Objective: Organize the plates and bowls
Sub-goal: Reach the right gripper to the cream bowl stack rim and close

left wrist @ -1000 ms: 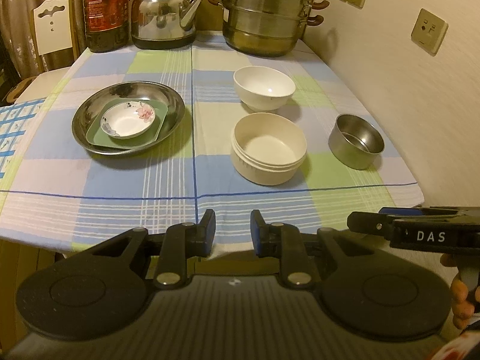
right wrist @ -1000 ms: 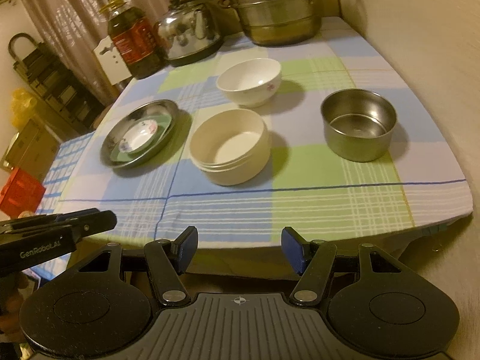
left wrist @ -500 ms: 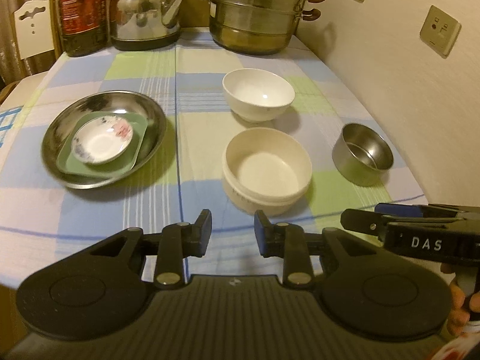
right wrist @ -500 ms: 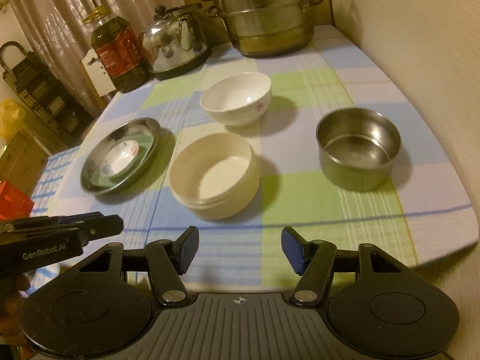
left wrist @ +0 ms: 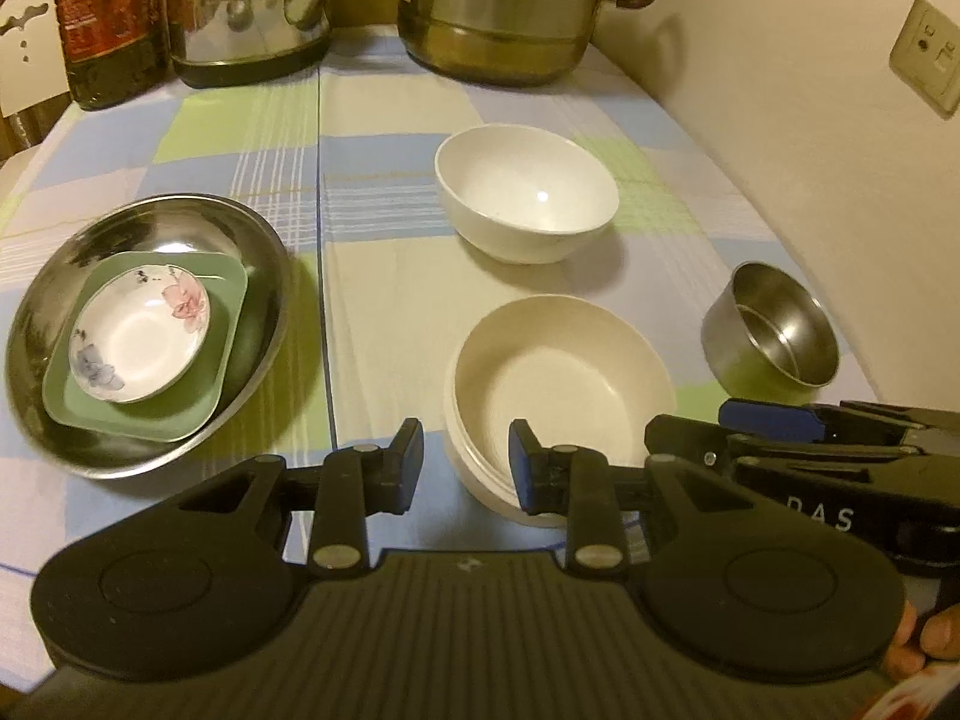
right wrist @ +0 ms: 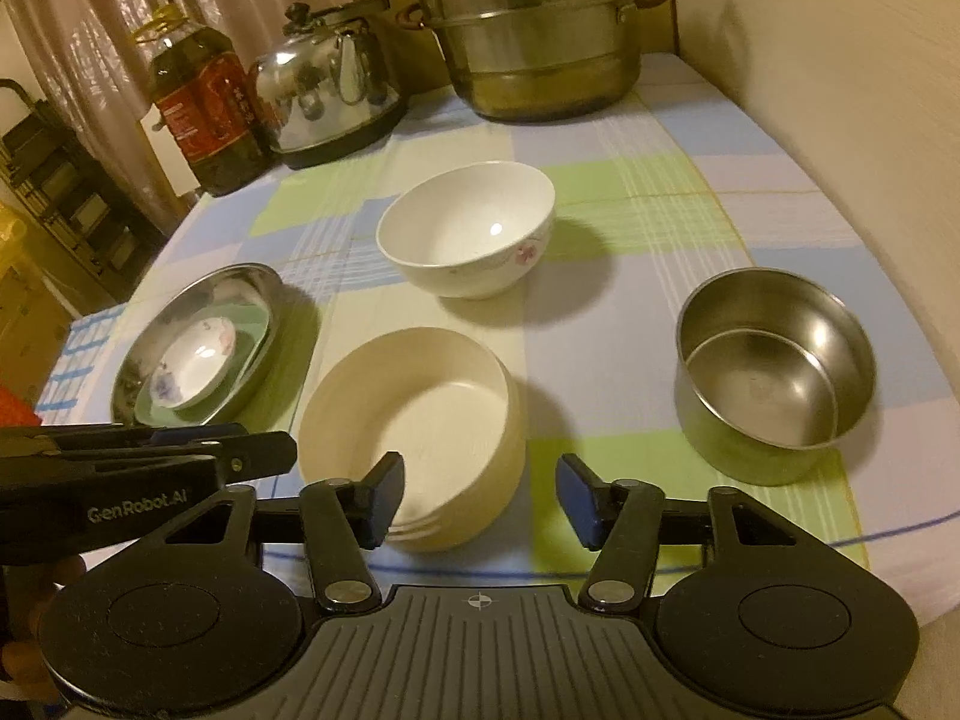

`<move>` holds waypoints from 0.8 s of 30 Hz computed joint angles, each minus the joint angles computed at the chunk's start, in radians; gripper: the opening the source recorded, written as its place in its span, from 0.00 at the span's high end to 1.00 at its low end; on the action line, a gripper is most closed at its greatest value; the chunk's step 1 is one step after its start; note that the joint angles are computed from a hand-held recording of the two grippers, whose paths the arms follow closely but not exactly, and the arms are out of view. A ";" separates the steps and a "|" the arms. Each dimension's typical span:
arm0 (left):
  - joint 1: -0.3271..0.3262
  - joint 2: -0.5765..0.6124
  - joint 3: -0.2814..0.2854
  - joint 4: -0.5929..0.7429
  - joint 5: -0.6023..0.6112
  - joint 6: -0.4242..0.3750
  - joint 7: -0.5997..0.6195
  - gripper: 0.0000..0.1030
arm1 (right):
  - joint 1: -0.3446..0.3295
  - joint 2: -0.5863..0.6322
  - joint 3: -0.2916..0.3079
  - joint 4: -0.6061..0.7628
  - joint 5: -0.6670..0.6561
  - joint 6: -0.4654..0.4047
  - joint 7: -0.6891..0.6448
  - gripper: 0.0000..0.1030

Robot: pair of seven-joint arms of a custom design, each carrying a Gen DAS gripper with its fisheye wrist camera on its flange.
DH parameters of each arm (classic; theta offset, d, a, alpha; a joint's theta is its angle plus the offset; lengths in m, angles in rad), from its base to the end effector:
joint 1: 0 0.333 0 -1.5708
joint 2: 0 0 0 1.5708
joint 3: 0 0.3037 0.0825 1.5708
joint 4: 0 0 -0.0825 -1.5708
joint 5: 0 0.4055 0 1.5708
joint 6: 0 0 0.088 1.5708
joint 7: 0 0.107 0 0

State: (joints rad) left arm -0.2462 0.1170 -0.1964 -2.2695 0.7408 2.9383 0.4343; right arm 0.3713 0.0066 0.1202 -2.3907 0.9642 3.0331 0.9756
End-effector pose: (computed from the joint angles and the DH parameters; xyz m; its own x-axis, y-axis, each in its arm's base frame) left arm 0.5005 -0.2846 0.3319 -0.0295 -0.9893 0.1429 -0.8275 -0.0561 -0.5587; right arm 0.4969 0.1953 0.3378 0.2399 -0.9261 -0.2910 -0.8251 -0.0366 -0.5638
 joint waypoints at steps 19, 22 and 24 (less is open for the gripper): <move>0.029 0.080 -0.017 0.051 -0.155 0.005 0.205 0.80 | -0.017 0.084 0.001 0.059 -0.167 -0.016 0.162 0.67; 0.032 0.087 -0.020 0.053 -0.170 0.013 0.232 0.82 | -0.018 0.087 0.000 0.059 -0.188 -0.014 0.181 0.71; 0.032 0.090 -0.022 0.053 -0.175 0.021 0.247 0.86 | -0.017 0.089 -0.004 0.057 -0.212 -0.012 0.203 0.74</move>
